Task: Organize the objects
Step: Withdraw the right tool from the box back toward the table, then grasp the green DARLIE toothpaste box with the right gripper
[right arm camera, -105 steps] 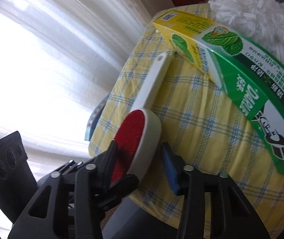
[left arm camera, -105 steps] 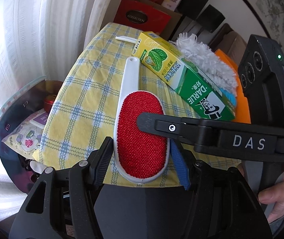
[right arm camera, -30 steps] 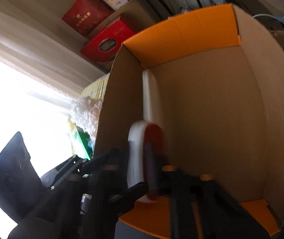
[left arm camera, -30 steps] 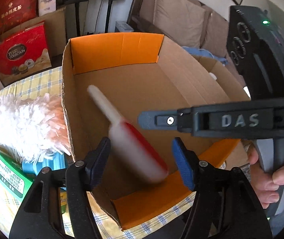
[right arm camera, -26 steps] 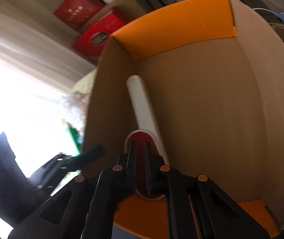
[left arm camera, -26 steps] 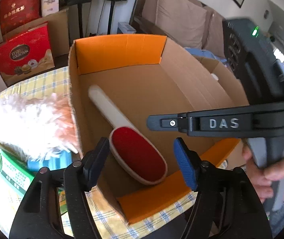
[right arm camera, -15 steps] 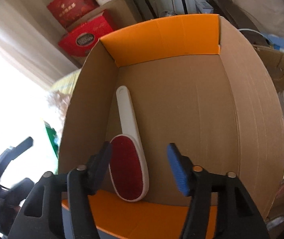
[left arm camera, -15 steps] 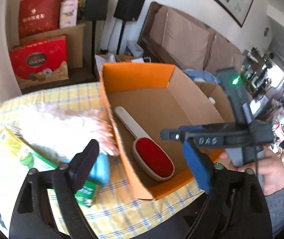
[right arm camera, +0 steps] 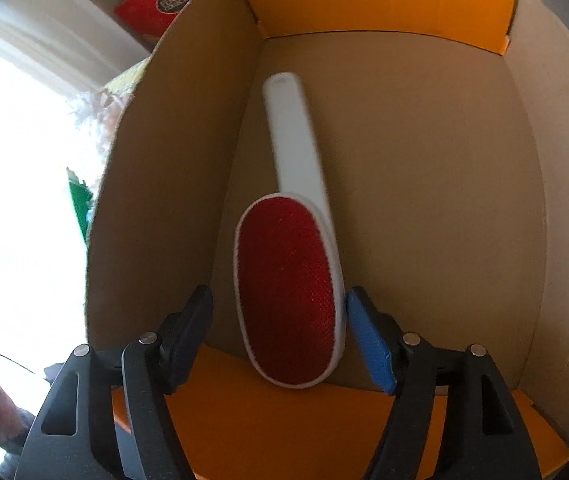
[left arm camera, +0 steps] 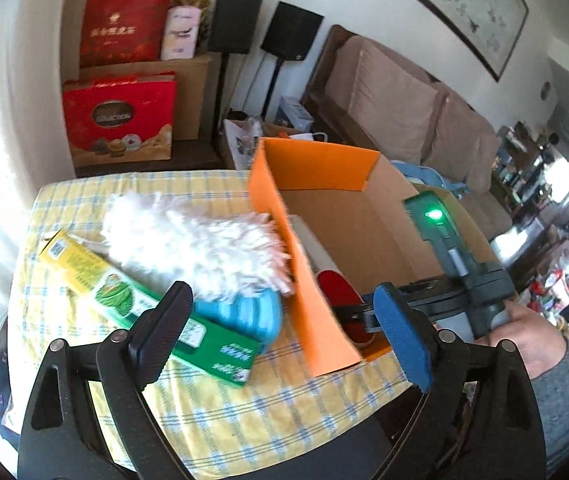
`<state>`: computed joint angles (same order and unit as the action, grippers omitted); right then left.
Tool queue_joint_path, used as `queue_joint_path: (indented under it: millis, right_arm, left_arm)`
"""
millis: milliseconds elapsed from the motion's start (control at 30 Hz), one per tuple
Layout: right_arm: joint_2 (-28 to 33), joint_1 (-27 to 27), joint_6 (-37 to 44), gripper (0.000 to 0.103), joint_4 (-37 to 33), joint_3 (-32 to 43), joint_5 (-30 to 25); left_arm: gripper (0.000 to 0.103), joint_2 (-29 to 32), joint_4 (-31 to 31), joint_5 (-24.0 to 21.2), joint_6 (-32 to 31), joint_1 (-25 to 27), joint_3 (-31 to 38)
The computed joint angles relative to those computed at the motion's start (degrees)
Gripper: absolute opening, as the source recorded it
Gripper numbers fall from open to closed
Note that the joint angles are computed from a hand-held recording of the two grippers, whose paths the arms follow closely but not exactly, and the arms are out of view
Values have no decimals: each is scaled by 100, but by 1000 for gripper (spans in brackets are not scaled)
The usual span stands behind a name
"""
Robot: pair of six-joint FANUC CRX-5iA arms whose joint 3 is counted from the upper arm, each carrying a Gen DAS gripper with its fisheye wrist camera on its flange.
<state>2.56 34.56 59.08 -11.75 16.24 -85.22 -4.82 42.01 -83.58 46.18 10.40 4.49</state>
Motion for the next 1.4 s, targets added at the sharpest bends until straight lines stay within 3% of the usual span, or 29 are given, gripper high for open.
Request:
queue_joint_path:
  millis: [133, 267, 333, 467, 667, 900, 1067, 1267, 1400]
  right_arm:
    - [-80, -574, 452, 71, -1129, 41, 23]
    - [-262, -732, 424, 71, -1296, -166, 260]
    - [-366, -606, 264, 71, -953, -271, 378]
    - [-673, 41, -403, 71, 387, -560, 777]
    - [-773, 877, -730, 71, 1511, -549, 1086]
    - [-788, 1360, -542, 71, 1680, -590, 1429]
    - [-351, 1659, -464, 71, 1733, -294, 1532]
    - [-44, 1882, -424, 71, 1782, -261, 1676]
    - [105, 1933, -356, 71, 1732, -263, 1700]
  left_arm:
    - [91, 6, -22, -6, 26, 183, -50]
    - [91, 18, -73, 14, -6, 339, -79]
    - [91, 22, -120, 60, -31, 410, -79]
    - [92, 9, -231, 169, -72, 537, -103]
    - [92, 100, -303, 111, -16, 748, -88]
    - [92, 197, -427, 87, 59, 969, -42]
    - [92, 276, -512, 88, 98, 1069, -9]
    - [103, 365, -534, 121, 125, 1172, -50]
    - [103, 427, -517, 89, 171, 1221, -105]
